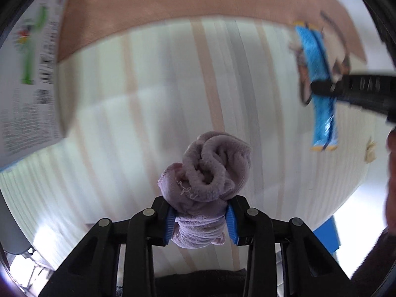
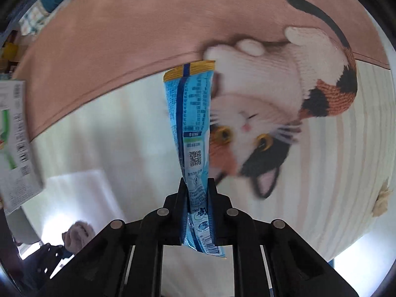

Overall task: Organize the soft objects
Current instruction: 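Carry towel and blue stick pack into the box and release both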

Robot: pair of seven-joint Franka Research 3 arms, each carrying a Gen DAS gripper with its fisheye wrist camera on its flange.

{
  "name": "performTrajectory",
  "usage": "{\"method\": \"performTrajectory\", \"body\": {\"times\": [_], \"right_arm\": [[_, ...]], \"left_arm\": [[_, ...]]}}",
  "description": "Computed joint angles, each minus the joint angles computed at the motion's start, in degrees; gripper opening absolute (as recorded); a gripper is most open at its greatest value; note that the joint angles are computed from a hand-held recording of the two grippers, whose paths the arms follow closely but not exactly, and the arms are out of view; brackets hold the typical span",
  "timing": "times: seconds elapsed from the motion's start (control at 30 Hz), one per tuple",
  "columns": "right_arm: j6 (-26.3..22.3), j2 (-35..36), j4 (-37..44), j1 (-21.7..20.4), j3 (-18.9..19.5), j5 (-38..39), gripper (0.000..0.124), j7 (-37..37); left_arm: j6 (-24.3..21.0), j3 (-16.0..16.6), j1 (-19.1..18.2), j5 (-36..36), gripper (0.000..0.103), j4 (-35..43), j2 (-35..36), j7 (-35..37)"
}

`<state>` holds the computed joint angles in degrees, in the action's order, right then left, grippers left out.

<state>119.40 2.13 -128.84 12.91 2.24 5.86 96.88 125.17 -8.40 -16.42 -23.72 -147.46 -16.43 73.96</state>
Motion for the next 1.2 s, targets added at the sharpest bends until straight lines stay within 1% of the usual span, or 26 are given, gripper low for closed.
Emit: {"method": "performTrajectory", "body": {"times": [0.07,0.13,0.23,0.3,0.33,0.43,0.5,0.57,0.63,0.73,0.77,0.87,0.93,0.97,1.03,1.07,1.13,1.2], "right_arm": [[0.1,-3.2,-0.6,0.9,1.0,3.4,0.014,-0.7],[0.1,-5.5,-0.3,2.0,1.8,6.4,0.014,-1.3],[0.0,-8.4,1.3,4.5,3.7,10.5,0.014,-1.4],[-0.3,-8.4,4.5,6.8,5.2,13.1,0.014,-0.7],[0.0,-8.1,5.5,7.9,6.0,13.6,0.014,0.1],[1.0,-4.9,11.0,11.9,8.6,14.1,0.014,3.0],[1.0,-1.3,15.8,14.2,9.7,13.1,0.014,5.4],[0.6,3.5,21.6,16.6,10.4,10.8,0.014,8.8],[-0.6,8.2,27.5,19.1,10.5,8.0,0.014,12.4],[-4.5,16.4,37.7,22.6,9.7,3.8,0.014,16.3],[-6.6,19.8,42.0,23.9,9.3,2.1,0.014,17.4],[-12.3,27.4,52.0,27.1,7.7,-1.2,0.014,20.3],[-14.4,30.4,55.1,28.0,6.7,-2.1,0.014,20.7],[-16.1,32.7,57.9,28.8,6.1,-3.0,0.014,21.2],[-18.1,35.5,60.9,29.7,5.2,-4.0,0.014,22.1],[-19.1,37.2,62.7,30.1,4.6,-4.4,0.014,22.7],[-20.9,39.8,65.6,30.7,3.7,-5.5,0.015,23.1],[-24.0,43.3,70.6,31.6,2.8,-6.8,0.017,23.6]], "left_arm": [[-0.8,1.0,0.9,1.0,0.031,-0.9,-4.3,0.2],[-2.1,2.5,2.1,2.4,0.031,-2.3,-10.3,0.1],[-4.3,5.3,4.5,5.1,0.031,-3.1,-17.3,0.2],[-6.7,7.9,7.5,8.4,0.031,-2.4,-21.2,1.0],[-8.5,10.0,9.4,10.2,0.031,-2.4,-23.5,2.5],[-10.5,13.1,14.5,14.5,0.031,-0.8,-25.0,4.5],[-11.4,15.4,18.7,18.1,0.031,1.4,-23.4,6.7],[-12.1,17.3,22.0,20.8,0.031,2.1,-22.4,9.6],[-11.3,18.4,25.5,23.4,0.031,2.7,-19.6,11.7],[-9.7,19.4,29.3,24.6,0.031,1.9,-15.8,14.2],[-9.2,19.8,30.4,24.6,0.031,2.6,-13.2,14.9],[-9.2,20.0,33.1,23.9,0.031,4.5,-7.4,17.1],[-9.0,19.8,34.7,23.4,0.031,5.9,-2.9,18.4],[-9.2,19.4,35.4,23.3,0.031,6.3,-1.9,18.7],[-9.3,18.7,36.6,23.3,0.031,7.2,0.7,19.5],[-9.0,18.4,37.2,23.5,0.034,7.6,2.1,19.5],[-10.2,17.7,38.0,23.6,0.034,9.1,4.6,19.7],[-12.1,17.3,38.5,22.4,0.035,10.7,7.0,20.3]]}}
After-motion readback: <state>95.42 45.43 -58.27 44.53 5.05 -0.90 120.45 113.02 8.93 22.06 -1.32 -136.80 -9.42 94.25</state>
